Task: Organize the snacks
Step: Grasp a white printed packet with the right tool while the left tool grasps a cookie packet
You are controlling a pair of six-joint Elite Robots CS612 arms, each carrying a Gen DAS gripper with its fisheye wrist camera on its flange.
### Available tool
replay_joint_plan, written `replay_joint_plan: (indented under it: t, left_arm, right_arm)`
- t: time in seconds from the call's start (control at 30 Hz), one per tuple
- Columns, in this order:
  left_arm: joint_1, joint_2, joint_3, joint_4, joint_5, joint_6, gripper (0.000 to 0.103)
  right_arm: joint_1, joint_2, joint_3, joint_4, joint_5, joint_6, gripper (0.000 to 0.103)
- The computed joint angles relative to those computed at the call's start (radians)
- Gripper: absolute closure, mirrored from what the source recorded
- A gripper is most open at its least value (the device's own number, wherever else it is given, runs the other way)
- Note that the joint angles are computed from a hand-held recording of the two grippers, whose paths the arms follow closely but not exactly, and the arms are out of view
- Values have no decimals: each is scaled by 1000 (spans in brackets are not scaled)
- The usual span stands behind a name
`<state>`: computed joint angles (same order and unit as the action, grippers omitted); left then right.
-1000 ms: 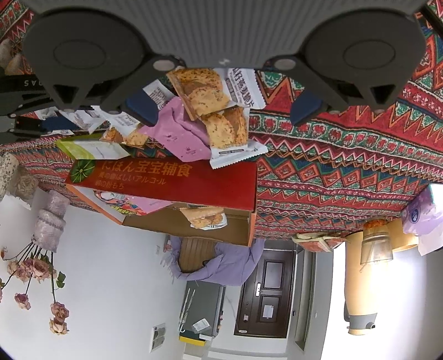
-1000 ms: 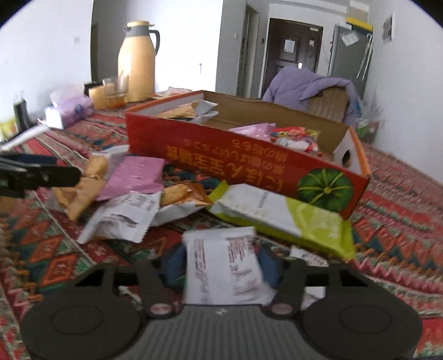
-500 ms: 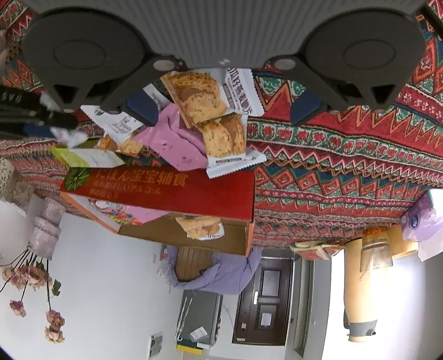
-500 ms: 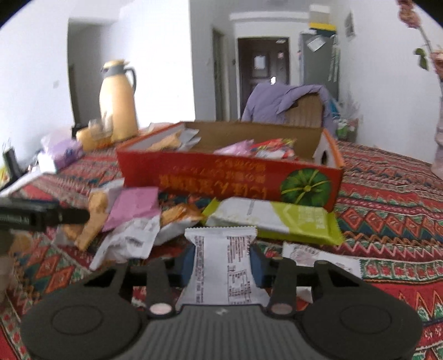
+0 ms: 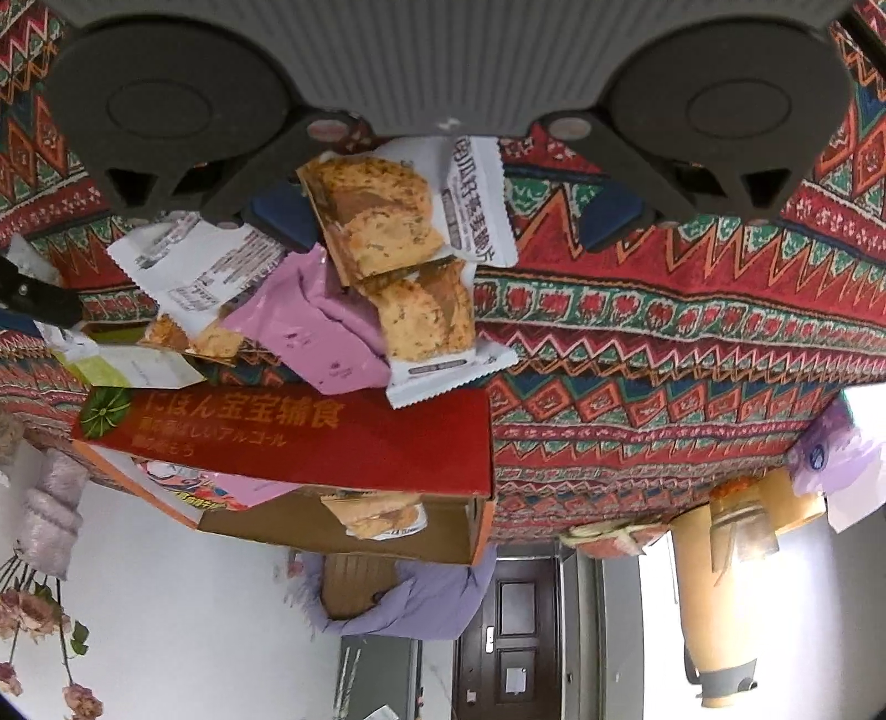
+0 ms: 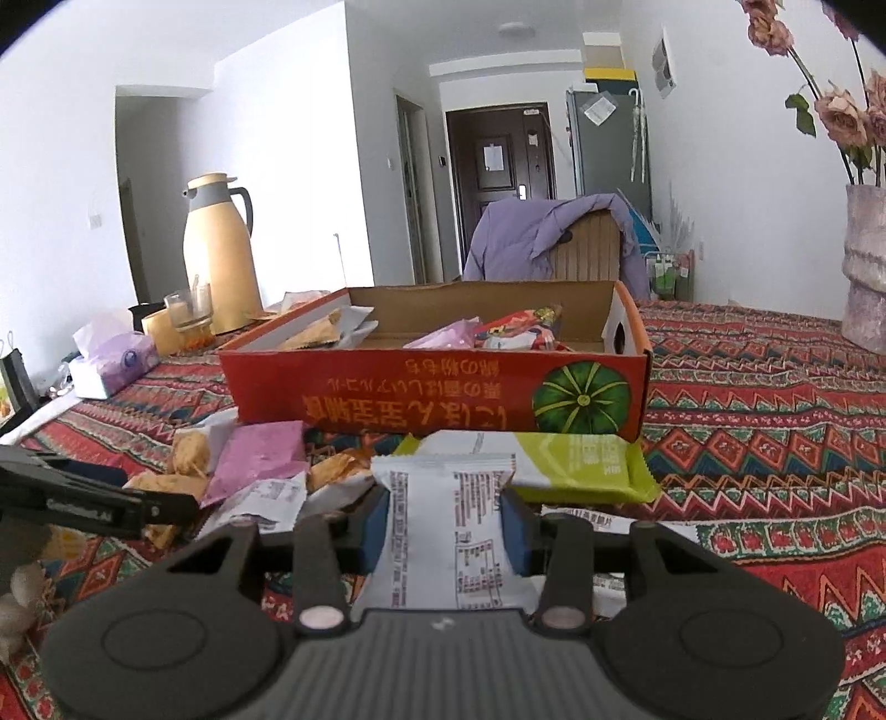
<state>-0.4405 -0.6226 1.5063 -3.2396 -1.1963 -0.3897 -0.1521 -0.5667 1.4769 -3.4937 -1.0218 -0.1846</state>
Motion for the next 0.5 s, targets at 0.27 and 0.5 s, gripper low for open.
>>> replay_joint_plan:
  t: [0.27, 0.5]
  left_arm:
    - [-8, 1, -10, 45, 18, 28, 7]
    - [-18, -4, 12, -9, 8, 59, 39]
  right_arm:
    - [0, 1, 1, -15, 0, 3, 60]
    - [1, 0, 3, -19, 0, 5, 59]
